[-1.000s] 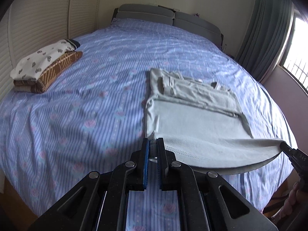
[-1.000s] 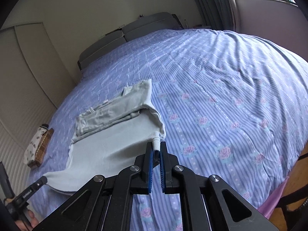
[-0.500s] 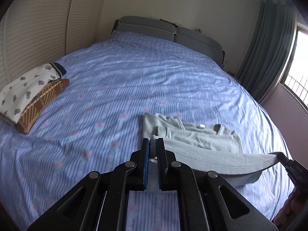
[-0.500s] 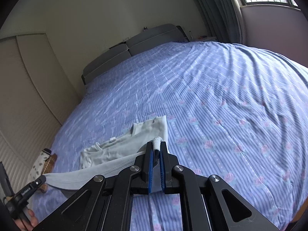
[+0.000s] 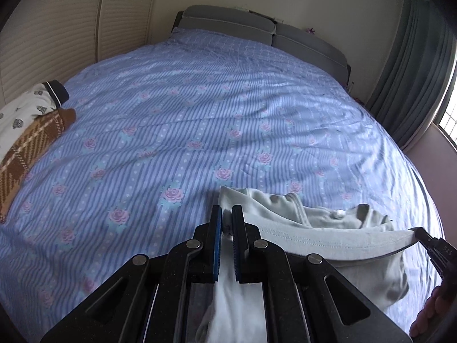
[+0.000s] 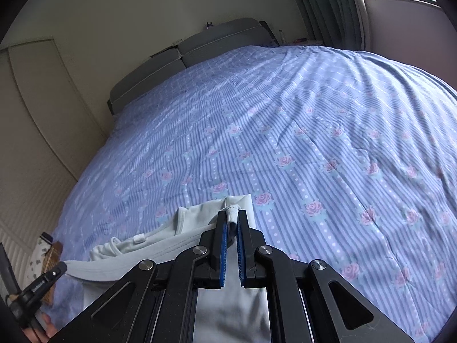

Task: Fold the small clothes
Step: 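Lift the hem with both grippers and fold it toward the collar, then open both grippers and lay the folded hem flat over the collar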

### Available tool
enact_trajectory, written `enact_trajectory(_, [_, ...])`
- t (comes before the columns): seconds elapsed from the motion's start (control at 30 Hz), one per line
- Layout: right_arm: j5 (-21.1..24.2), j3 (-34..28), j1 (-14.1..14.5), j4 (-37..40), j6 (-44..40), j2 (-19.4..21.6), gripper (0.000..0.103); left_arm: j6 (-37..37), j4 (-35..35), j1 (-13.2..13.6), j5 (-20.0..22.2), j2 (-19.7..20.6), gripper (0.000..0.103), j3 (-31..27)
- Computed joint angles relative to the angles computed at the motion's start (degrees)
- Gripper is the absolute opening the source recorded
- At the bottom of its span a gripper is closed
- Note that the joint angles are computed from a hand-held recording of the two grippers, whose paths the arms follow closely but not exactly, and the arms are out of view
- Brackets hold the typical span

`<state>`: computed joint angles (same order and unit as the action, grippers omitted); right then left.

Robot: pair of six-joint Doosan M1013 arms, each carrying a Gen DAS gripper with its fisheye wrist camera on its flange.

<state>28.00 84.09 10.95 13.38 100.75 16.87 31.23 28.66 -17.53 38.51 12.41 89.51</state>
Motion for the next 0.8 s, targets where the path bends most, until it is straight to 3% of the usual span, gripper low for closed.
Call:
enact_trajectory(0.4, [2.9, -3.7, 0.3, -3.3, 2.8, 5.2, 0.007, 1.8, -1.0, 1.3, -0.4, 4.0, 0.009, -1.3])
enact_trajectory(0.63, [2.7, -4.3, 0.7, -6.1, 3.2, 6.3, 0.008, 3.5, 0.6, 0.9, -1.2, 3.9, 0.01, -0.9])
enact_trajectory(0.67, [2.4, -4.1, 0.7, -5.9, 2.9, 6.2, 0.011, 4.0, 1.0, 0.7, -1.1, 3.6, 0.011, -0.8])
enact_trajectory(0.73, [2.0, -3.6, 0.9, -7.1, 3.3, 5.6, 0.027, 4.5, 3.4, -0.3, -0.6, 2.8, 0.016, -0.1])
enact_trajectory(0.77, [1.5, -3.1, 1.1, -8.7, 4.3, 5.1, 0.037, 4.2, 5.0, -0.8, -0.7, 2.2, 0.027, 0.4])
enact_trajectory(0.8, [0.5, -2.4, 1.3, -9.8, 4.7, 4.5, 0.039, 3.9, 6.2, -1.3, -0.7, 1.8, 0.04, 0.9])
